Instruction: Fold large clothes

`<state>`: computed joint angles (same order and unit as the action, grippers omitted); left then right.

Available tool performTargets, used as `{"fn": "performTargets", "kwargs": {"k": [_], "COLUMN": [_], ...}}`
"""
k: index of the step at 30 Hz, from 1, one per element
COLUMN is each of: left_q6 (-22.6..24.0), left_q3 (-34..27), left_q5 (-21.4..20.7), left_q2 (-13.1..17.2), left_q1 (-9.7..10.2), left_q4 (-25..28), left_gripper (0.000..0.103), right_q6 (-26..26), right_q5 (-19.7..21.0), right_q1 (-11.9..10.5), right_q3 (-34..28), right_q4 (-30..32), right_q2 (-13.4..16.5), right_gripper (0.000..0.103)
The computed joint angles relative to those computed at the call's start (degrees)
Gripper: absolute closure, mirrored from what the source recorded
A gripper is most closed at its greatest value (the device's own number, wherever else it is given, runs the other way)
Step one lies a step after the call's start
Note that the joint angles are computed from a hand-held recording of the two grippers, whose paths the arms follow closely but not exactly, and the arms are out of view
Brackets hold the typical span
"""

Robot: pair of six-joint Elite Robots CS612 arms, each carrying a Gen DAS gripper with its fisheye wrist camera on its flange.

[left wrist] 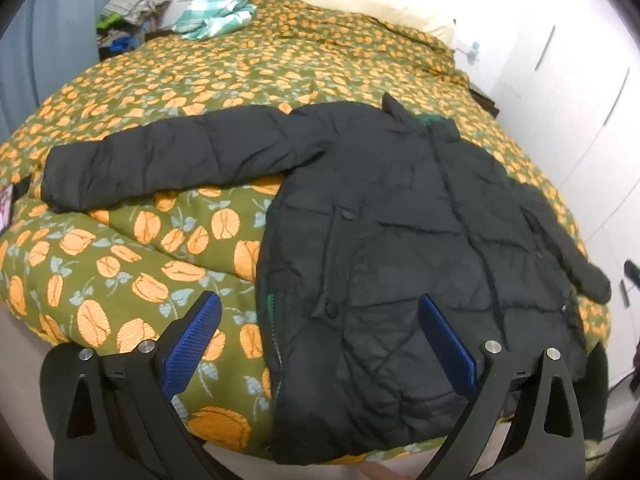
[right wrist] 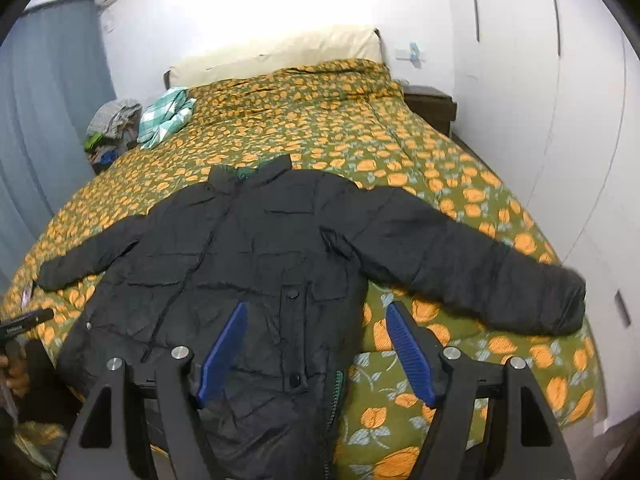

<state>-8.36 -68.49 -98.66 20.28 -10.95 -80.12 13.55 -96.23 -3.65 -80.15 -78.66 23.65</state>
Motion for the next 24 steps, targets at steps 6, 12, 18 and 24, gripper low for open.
{"fn": "performTargets", "kwargs": {"k": [6,12,18,24], "left_q6": [-0.6,0.1,0.7,0.2], "left_q3": [0.0,-0.2,-0.3,-0.2], "left_q5": [1.1,2.2,3.5,3.6], "left_q2": [0.1,0.2,0.2,0.1], "left_q1": [-0.01,-0.29,-0.50,-0.47], "left_q4": [-1.0,0.1,0.2,0.5], "left_gripper": [0.004,0.004,0.004,0.004], "right_q6": [3.6,8.6,12.9,14.8], "right_q5": [-1.2,-0.6,0.6,0.7], "right_q1": [-0.7,-1.6,-2.2,-2.6], "right_q3": [-0.9,-1.7,-3.0,-3.8], "right_q4": [0.6,1.5,3.3,4.4], "right_q2": [0.4,1.1,2.1,2.7], "right_gripper": [0.029,0.029,0.029,0.029]}}
